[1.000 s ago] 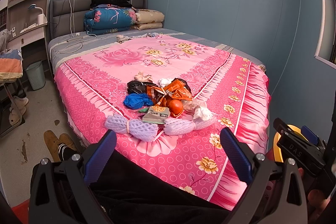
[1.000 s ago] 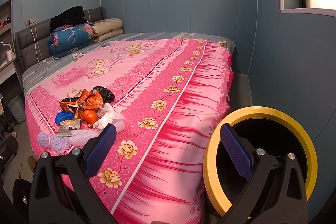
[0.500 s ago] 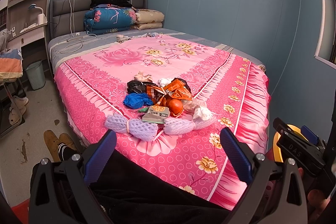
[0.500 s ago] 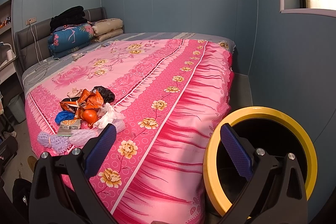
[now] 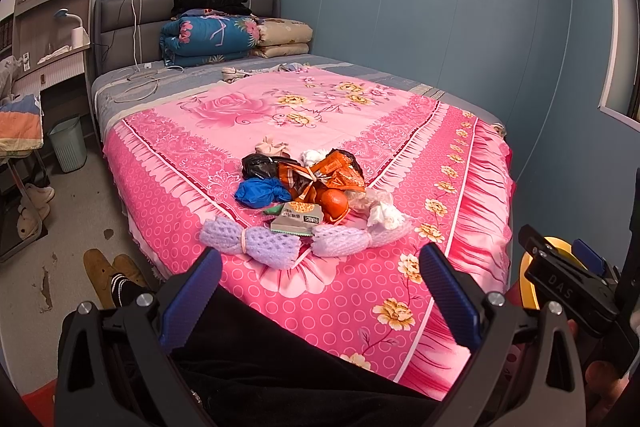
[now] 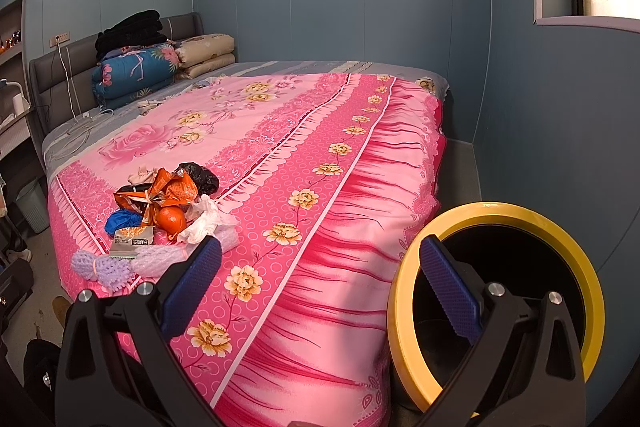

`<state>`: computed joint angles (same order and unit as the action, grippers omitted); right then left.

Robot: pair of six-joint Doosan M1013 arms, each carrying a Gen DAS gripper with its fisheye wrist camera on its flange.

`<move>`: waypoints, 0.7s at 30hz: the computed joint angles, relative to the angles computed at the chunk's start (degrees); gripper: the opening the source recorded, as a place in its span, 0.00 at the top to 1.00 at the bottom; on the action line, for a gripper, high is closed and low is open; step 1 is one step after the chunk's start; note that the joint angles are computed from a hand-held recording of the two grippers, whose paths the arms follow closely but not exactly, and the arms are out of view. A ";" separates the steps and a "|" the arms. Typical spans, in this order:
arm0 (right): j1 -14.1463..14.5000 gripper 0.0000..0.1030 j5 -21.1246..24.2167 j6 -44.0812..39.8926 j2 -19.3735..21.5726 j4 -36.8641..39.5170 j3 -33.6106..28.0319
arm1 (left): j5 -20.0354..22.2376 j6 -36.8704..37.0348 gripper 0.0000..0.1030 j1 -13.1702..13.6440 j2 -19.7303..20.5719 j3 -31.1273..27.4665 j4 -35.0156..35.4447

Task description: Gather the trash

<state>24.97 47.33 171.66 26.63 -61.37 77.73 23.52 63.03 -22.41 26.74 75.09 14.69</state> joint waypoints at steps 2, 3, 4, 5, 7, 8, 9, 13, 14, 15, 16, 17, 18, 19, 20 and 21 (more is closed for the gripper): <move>0.01 0.08 0.02 0.03 0.02 -0.02 -0.02 | 0.04 0.05 0.08 0.00 -0.01 0.00 -0.08; 0.00 0.08 0.00 0.01 0.02 0.00 -0.01 | 0.01 -0.02 0.08 0.00 -0.01 0.00 0.00; 0.00 0.08 0.00 0.01 0.02 0.00 -0.01 | 0.01 -0.02 0.08 0.00 -0.01 0.00 0.00; 0.01 0.08 0.01 0.02 0.03 0.01 -0.03 | -0.01 -0.07 0.08 -0.01 0.00 0.02 0.07; 0.01 0.08 0.00 -0.01 0.03 0.01 -0.03 | -0.07 -0.10 0.08 -0.01 -0.03 0.05 0.14; 0.01 0.08 0.03 0.03 0.04 -0.01 -0.04 | -0.07 -0.10 0.08 -0.01 -0.03 0.05 0.14; 0.01 0.08 0.03 0.03 0.04 -0.01 -0.04 | -0.13 -0.11 0.08 -0.01 -0.03 0.06 0.18; 0.00 0.08 0.03 -0.13 0.01 0.11 -0.02 | -0.03 0.05 0.08 0.01 -0.01 0.02 -0.07; 0.01 0.08 0.05 -0.09 0.00 0.08 -0.01 | -0.03 0.05 0.08 0.01 -0.01 0.02 -0.07; 0.04 0.08 0.09 -0.05 0.00 0.03 -0.03 | -0.05 -0.16 0.08 0.00 -0.01 0.03 0.11; 0.00 0.08 0.01 -0.04 0.00 0.01 0.01 | -0.07 -0.22 0.08 -0.01 -0.03 0.04 0.15; 0.04 0.08 0.06 0.00 0.03 -0.08 -0.05 | -0.07 -0.10 0.08 -0.01 0.00 0.03 0.07; 0.02 0.08 -0.25 0.33 -0.20 -0.39 0.51 | -0.07 -0.10 0.08 -0.01 0.00 0.03 0.07; 0.04 0.08 -0.23 0.31 -0.19 -0.40 0.49 | -0.07 -0.10 0.08 -0.01 0.00 0.03 0.07; 0.01 0.08 -0.22 0.22 -0.18 -0.28 0.45 | -0.03 -0.09 0.08 0.00 -0.01 0.02 0.05; 0.01 0.08 -0.21 0.15 -0.18 -0.23 0.41 | -0.03 -0.09 0.08 0.00 -0.01 0.02 0.05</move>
